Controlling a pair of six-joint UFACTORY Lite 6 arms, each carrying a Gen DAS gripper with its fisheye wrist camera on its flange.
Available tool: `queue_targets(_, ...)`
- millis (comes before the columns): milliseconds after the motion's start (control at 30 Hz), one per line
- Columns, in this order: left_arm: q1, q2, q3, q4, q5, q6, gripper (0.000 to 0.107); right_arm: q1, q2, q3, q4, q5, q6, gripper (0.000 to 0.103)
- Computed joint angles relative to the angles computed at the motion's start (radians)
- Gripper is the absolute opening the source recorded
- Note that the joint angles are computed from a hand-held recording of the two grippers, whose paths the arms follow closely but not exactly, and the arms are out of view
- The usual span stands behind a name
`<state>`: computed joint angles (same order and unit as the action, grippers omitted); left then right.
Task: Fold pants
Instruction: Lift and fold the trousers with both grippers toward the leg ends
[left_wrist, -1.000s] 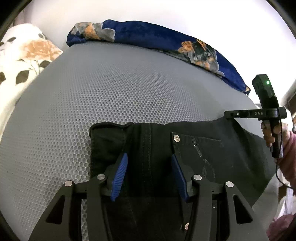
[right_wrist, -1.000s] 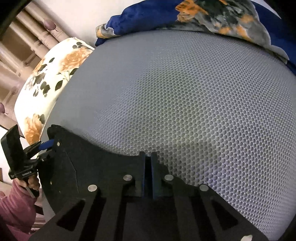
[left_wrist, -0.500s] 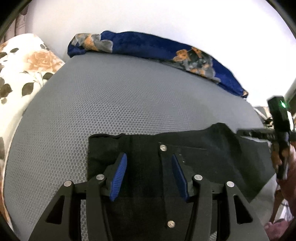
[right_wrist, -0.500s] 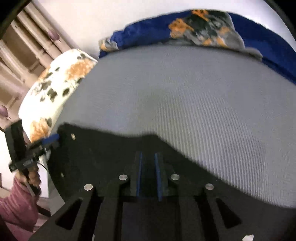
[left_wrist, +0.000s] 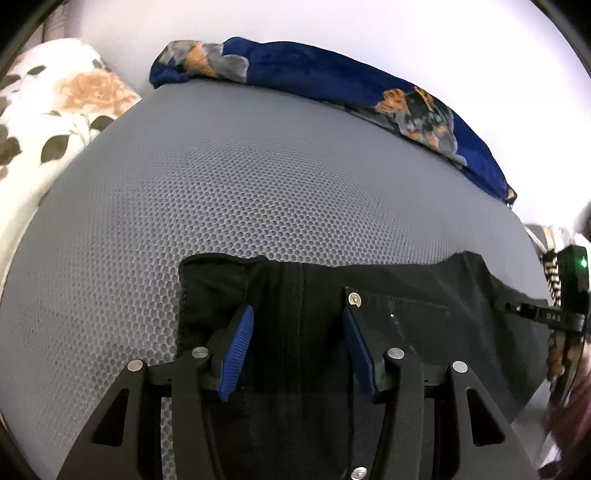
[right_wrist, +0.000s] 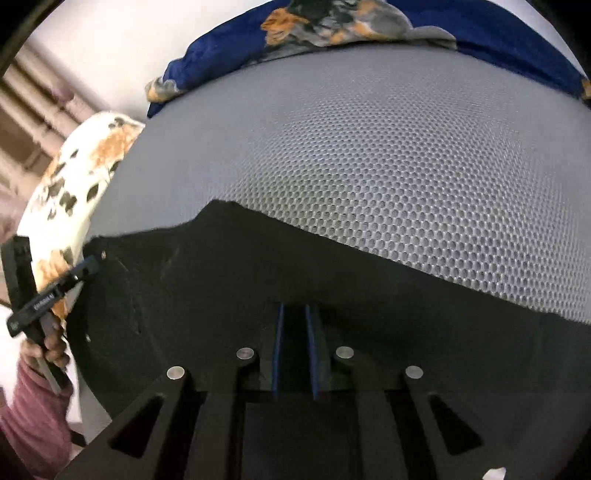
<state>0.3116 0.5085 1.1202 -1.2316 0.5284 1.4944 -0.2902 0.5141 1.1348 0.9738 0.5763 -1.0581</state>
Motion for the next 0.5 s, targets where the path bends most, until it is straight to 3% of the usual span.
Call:
queue_targets(100, -0.012, -0.090, -0.069, -0.005, -0.023, 0.000, 0.052, -0.053, -0.080, -0.054, 0.055, 0.026, -0.074, 0.016)
queue_targets(267, -0.079, -0.276, -0.218, -0.068, -0.087, 0.071, 0.052, -0.268, -0.187, -0.086, 0.019, 0.147, -0.140, 0.029)
queue_targets(500, -0.331, -0.447, -0.343, -0.068, -0.122, -0.012, 0.055, -0.673, -0.049, 0.155, -0.203, 0.356, -0.118, 0.031)
